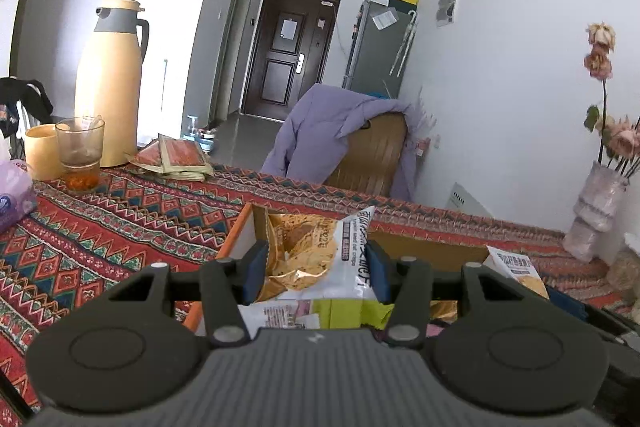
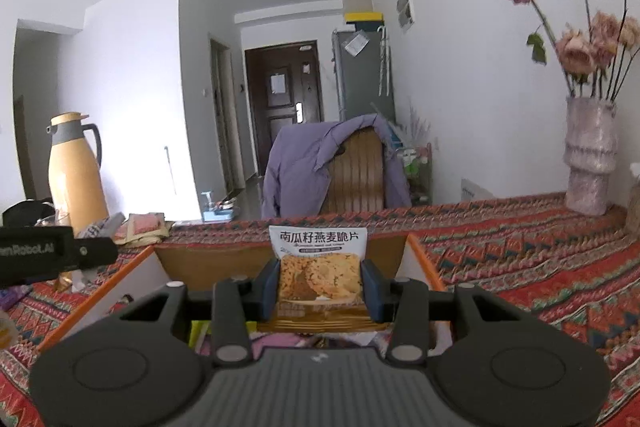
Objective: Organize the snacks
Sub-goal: 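Carry both held packets over the cardboard box, then open both grippers to drop the packets into the box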
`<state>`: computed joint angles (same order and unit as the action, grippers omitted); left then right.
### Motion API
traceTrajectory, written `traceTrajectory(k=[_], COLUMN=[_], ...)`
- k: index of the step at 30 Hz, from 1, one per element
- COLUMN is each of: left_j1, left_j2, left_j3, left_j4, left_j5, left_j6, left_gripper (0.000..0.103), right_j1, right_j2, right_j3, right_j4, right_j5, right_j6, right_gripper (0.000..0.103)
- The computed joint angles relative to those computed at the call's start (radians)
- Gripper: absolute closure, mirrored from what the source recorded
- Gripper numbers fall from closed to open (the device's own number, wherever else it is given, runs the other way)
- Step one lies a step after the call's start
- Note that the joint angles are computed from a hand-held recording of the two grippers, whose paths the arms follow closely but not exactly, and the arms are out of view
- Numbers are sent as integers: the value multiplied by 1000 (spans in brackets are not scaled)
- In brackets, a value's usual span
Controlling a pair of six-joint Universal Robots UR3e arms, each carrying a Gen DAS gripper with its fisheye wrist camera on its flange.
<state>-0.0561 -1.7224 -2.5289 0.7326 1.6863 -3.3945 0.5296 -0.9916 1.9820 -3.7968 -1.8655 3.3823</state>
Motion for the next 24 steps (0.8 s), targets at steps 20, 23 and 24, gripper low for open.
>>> traceTrajectory(k=[20, 23, 24], left_j1=[7, -7, -4], left_j2=[-127, -125, -121], left_j3=[-52, -47, -50], left_j4=[242, 233, 231], left_j5=[43, 62, 59], left_j6=[-22, -23, -25], left_gripper=[0, 0, 0], right_j1=[-29, -29, -29], right_j2=[-7, -6, -5], right_j3=[52, 53, 54], right_j4=[-20, -23, -26], right_j5=[19, 17, 17], right_j6=[27, 30, 30], right_gripper=[0, 0, 0])
